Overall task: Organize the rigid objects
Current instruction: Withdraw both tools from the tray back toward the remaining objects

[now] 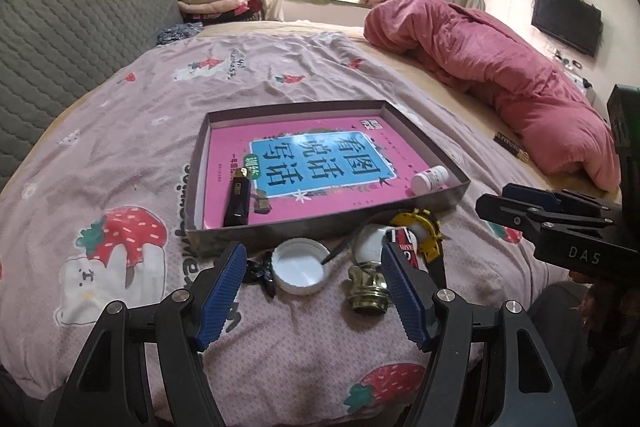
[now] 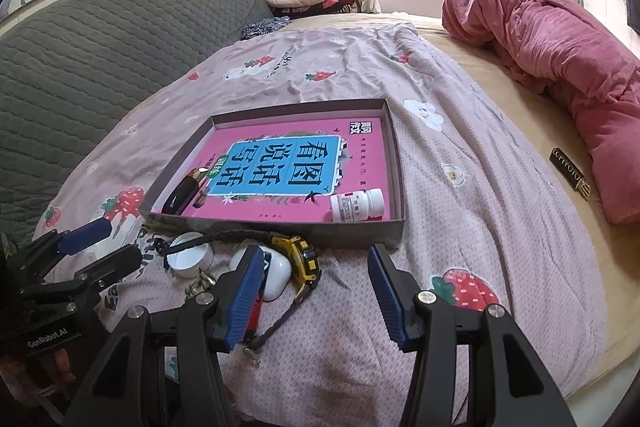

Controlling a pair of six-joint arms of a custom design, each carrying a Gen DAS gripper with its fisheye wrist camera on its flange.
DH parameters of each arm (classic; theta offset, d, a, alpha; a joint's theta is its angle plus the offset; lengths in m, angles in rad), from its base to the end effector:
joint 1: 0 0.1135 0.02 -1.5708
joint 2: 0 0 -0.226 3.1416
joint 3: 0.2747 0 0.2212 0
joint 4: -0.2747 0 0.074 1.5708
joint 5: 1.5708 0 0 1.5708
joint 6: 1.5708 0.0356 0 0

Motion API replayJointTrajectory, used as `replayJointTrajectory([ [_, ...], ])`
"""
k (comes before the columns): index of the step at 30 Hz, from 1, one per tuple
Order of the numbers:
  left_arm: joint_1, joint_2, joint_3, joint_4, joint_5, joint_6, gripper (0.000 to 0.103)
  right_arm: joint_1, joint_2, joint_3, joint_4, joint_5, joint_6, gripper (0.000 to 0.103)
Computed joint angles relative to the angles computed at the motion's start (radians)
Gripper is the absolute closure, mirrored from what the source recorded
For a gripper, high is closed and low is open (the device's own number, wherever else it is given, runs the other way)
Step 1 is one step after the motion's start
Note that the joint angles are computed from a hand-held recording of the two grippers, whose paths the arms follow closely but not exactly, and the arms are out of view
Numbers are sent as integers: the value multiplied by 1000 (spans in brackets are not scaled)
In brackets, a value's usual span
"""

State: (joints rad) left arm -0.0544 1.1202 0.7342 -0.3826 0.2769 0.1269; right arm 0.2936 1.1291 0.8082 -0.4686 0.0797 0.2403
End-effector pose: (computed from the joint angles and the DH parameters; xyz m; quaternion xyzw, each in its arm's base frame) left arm 0.2184 -0.0216 0.2171 0.1362 0.9032 -0.1130 0.3910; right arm 0.2128 0.0614 0.2299 -0.0094 0.9240 0.0648 0.3767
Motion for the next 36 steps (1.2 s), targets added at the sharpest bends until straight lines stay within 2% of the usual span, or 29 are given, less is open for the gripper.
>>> replayJointTrajectory([
  [9, -50, 25, 2, -41, -5, 27, 32, 33, -1, -9, -16, 0, 4, 49],
  [36, -95, 183, 19, -34, 7, 35, 32, 38, 66, -43, 12, -24, 13, 49],
])
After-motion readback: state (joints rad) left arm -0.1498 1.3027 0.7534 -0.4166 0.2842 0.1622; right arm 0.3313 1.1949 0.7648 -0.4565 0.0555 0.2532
